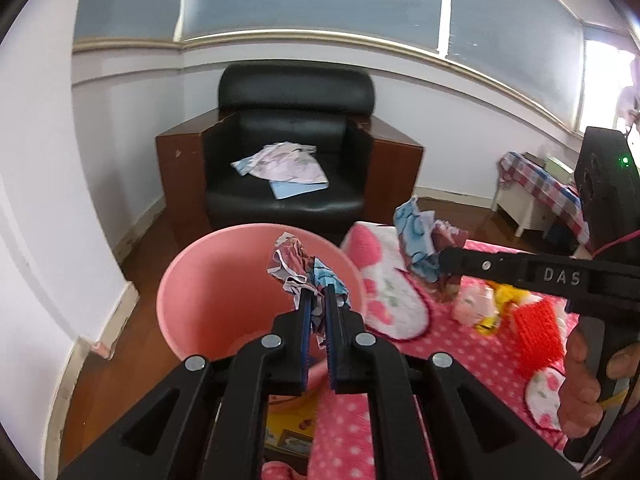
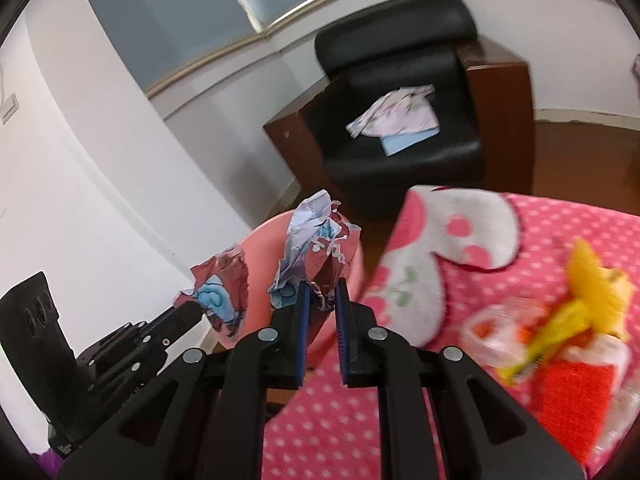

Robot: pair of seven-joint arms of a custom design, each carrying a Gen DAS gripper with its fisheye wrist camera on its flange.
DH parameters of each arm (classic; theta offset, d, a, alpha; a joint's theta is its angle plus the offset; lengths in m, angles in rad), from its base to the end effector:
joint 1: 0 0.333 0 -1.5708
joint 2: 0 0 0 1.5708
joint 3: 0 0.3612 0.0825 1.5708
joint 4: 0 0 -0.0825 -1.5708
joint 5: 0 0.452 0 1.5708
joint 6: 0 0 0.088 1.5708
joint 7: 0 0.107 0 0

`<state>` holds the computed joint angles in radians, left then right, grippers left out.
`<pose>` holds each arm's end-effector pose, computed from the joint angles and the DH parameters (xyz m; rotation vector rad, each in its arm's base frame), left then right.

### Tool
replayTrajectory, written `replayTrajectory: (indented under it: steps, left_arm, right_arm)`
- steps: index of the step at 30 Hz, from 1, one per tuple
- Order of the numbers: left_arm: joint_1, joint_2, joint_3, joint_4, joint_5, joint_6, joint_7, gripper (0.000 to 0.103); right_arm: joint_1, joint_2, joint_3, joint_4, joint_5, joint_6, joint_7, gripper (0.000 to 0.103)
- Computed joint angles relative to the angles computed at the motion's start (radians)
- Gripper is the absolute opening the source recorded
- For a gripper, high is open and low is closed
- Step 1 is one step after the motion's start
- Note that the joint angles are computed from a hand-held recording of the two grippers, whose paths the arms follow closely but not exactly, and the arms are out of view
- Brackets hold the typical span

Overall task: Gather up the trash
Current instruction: 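Carry both wrappers over the pink bucket and open both tools to release, then move both tools back over the table toward the orange foam net and plastic wrapper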

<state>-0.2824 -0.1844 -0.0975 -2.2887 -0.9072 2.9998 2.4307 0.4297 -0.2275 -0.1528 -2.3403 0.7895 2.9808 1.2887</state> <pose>0.5500 -0.1612 0.5229 -1.3614 2.0588 -1.1248 0.5507 0.1007 0.5181 -1.4292 1.7145 -0.2688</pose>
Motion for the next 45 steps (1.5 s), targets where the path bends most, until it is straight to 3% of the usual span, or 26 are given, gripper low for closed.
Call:
replayTrajectory:
  steps: [4, 15, 17, 20, 23, 30, 38, 42, 45]
  left_arm:
    - [0.029, 0.035, -0.009, 0.012, 0.048, 0.008, -0.055, 0.006]
    - [0.085, 0.093, -0.027, 0.033, 0.134, 0.002, -0.154, 0.007]
    - [0.091, 0.098, -0.03, 0.035, 0.137, 0.004, -0.161, 0.008]
    - [0.096, 0.103, -0.033, 0.039, 0.135, 0.008, -0.168, 0.017]
    - [0.099, 0.102, -0.036, 0.037, 0.135, 0.017, -0.175, 0.027]
    - [0.085, 0.063, -0.031, 0.013, 0.1, -0.009, -0.159, 0.032]
    - [0.038, -0.014, -0.034, -0.049, 0.1, -0.044, -0.179, 0.035]
    - [0.009, -0.059, -0.047, -0.095, 0.134, -0.061, -0.219, 0.036]
    - [0.002, -0.083, -0.071, -0.132, 0.196, -0.03, -0.275, 0.036]
  right_arm:
    - [-0.009, 0.065, 0.017, 0.053, 0.016, -0.04, 0.004, 0.013]
    - [-0.125, 0.197, 0.154, 0.163, -0.04, -0.1, 0.064, 0.014]
    - [-0.141, 0.21, 0.168, 0.178, -0.044, -0.123, 0.071, 0.021]
    - [-0.158, 0.219, 0.186, 0.189, -0.017, -0.133, 0.058, 0.034]
    - [-0.168, 0.214, 0.194, 0.185, -0.032, -0.128, 0.063, 0.036]
    - [-0.153, 0.133, 0.187, 0.092, -0.089, -0.059, 0.1, 0.036]
    - [-0.163, -0.038, 0.181, -0.105, -0.337, 0.028, 0.328, 0.036]
    - [-0.261, -0.134, 0.254, -0.202, -0.498, 0.049, 0.486, 0.036]
    - [-0.337, -0.206, 0.312, -0.27, -0.58, 0.061, 0.591, 0.036]
